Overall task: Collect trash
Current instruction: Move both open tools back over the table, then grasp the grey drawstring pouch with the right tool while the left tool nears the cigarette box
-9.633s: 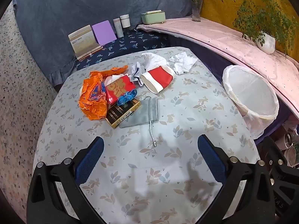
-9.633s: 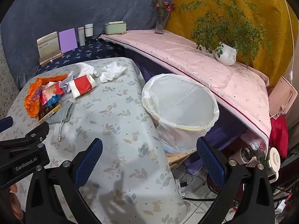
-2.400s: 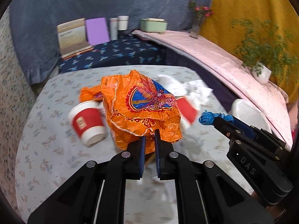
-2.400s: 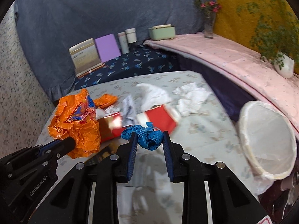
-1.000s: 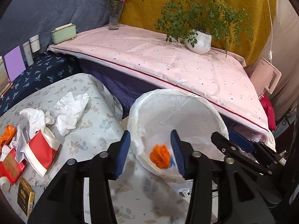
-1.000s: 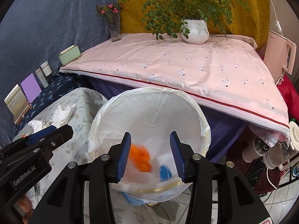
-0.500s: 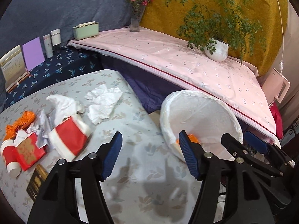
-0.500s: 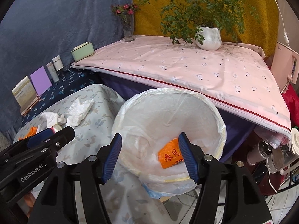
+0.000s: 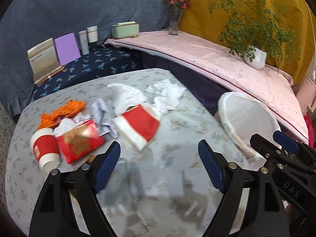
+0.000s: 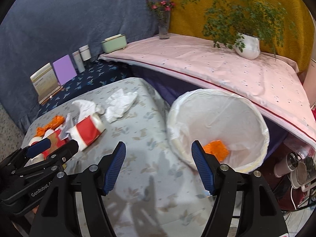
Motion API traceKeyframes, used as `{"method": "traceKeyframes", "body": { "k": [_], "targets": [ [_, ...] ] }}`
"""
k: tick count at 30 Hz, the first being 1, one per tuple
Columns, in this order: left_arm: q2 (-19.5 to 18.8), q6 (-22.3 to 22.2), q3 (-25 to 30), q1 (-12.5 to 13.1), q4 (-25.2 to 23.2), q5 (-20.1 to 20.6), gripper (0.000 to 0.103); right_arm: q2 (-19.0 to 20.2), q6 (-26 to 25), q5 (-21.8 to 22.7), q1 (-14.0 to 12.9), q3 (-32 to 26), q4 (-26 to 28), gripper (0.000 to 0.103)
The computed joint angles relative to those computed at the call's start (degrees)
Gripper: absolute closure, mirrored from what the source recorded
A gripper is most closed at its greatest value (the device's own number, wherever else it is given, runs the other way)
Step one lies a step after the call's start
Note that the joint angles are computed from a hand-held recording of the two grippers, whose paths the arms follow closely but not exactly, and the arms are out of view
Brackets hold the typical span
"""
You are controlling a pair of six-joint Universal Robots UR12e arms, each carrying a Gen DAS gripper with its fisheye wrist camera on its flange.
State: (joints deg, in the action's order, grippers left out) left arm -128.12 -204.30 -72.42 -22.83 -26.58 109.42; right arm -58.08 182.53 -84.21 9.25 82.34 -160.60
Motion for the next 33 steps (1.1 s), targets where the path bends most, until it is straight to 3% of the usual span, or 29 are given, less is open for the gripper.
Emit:
{"method": "traceKeyframes", "body": {
  "k": [8,18,27,33],
  "targets": [
    [4.04,-0.30,-7.62,1.37,1.20,2.61,0.015,-0.13,-2.23,2.00,2.11,0.04,1.89,0.037],
    [6.62,-2.46,-13.45,2.88,0.59,3.48,0.014,0.62,-4.72,3.04,4.57,-0.89,5.00,0.037],
    [7.51,-4.71,-16.19,4.07,0.81,2.02,0.014,1.68,-6.05,3.28,6.18,-2.10,7.68,0.038],
    [7.31,-2.27,-16.94,4.65,2.06,-1.00,0.014,2.57,-6.95,3.41,6.90,-3.10,9.90,0.045]
  ]
}}
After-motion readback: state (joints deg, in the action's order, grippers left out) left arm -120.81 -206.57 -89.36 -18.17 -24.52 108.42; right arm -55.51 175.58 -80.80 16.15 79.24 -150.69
